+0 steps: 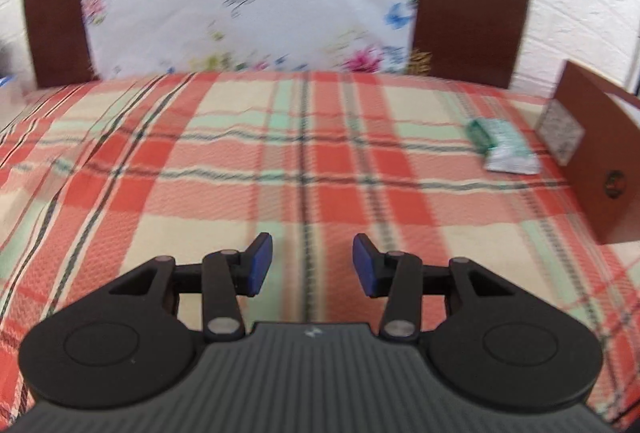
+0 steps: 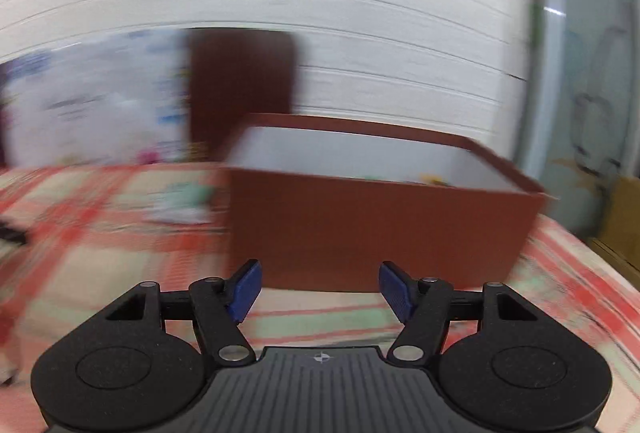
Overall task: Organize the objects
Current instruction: 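Move the right gripper to the green snack packet and grasp it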
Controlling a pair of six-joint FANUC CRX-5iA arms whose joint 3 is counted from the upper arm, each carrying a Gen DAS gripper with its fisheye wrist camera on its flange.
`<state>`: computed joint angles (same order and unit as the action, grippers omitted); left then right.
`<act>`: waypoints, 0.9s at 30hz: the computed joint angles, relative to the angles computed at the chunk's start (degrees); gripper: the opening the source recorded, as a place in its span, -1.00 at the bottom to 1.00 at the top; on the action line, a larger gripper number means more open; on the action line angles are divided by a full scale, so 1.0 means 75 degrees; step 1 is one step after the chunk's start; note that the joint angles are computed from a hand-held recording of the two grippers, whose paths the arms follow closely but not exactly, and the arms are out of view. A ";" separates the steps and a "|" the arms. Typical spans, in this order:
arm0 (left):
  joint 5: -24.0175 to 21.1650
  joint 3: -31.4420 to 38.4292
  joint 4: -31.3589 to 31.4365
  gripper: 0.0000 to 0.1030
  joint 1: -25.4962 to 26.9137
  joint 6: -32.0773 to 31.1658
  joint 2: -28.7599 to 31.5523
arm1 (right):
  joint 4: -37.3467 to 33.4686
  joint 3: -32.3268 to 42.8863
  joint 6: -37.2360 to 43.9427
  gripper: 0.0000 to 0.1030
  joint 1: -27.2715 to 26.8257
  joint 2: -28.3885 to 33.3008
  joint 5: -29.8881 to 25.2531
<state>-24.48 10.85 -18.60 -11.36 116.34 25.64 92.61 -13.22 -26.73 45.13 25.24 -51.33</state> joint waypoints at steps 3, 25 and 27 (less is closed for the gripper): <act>0.0322 -0.0165 -0.1190 0.13 -0.0070 0.1048 -0.0129 | 0.0665 0.0574 0.0689 0.20 -0.0085 0.0332 0.1277; 0.1450 -0.0760 0.0079 0.39 0.0265 0.0088 -0.0154 | -0.3230 0.5562 0.4875 -0.13 -0.0494 0.3451 0.1056; 0.1440 -0.0756 0.0098 0.39 0.0267 0.0054 -0.0151 | -0.2925 0.4851 0.4475 -0.14 -0.0370 0.3068 0.1216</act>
